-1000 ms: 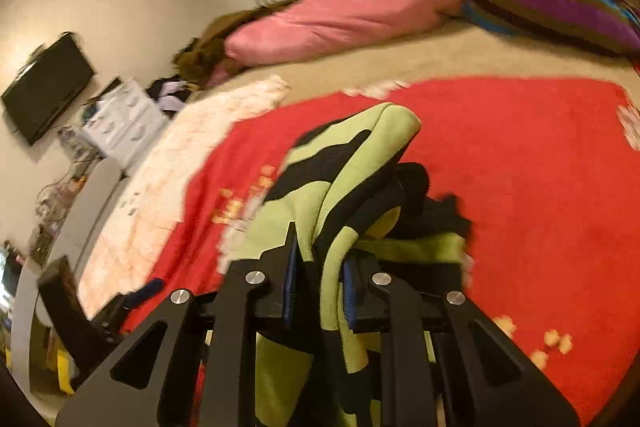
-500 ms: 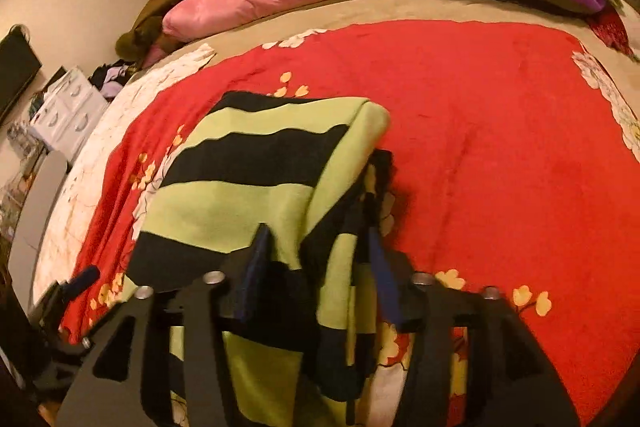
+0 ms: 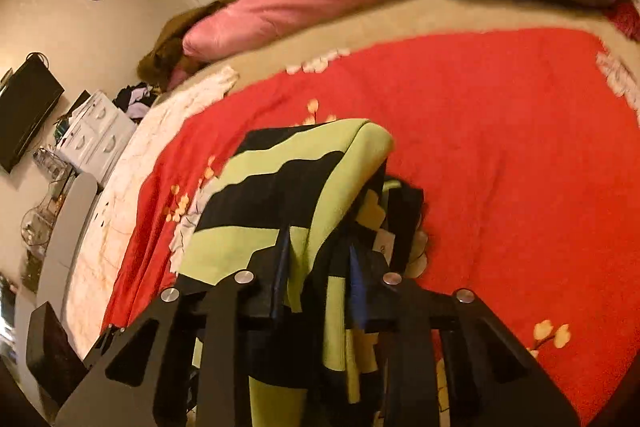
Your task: Fold small clothes
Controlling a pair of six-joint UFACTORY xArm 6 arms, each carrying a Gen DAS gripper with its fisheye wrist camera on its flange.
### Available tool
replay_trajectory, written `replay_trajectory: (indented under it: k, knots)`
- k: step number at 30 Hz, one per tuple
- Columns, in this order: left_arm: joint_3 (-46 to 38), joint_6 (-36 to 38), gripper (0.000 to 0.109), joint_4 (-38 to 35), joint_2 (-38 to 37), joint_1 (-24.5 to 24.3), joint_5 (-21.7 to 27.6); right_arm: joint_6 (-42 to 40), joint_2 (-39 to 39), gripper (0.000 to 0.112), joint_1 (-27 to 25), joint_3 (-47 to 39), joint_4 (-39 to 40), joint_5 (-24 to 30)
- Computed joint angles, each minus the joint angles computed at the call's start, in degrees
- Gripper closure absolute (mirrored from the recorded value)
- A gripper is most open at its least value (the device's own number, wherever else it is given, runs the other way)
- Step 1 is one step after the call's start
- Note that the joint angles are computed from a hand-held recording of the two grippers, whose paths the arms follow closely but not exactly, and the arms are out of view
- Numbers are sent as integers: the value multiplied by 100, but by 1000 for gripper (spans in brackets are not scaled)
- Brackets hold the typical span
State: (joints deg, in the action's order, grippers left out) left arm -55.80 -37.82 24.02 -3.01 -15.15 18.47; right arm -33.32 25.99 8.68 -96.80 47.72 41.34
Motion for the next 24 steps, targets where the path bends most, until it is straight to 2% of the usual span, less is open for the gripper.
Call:
replay_trajectory:
  k: [4,8,13,15,17,21,24]
  knots:
    - [38,269,16,-446,37,5,-60,361,81,87,101,218,-856,-492]
    - [68,426,16,-735,26,14,-54,583,206,82,114,249,-954,-611]
    - [76,415,16,-757,15,17,-31,643,186,75,116,249,-1152,-619]
    - [74,406,16,-753,3,25,-22,579,67,66,72,359,-941,-614]
    - [87,354,16,-715,-33,38,-31,359,-145,64,47,586,-612,-695]
    - [125,316,16,-720,-127,97,-63,-219,-640,48,36,1093,-28,-877]
    - [184,38,16,-518,-255,231,-102,-705,-1029,47,10,1470,359,-897]
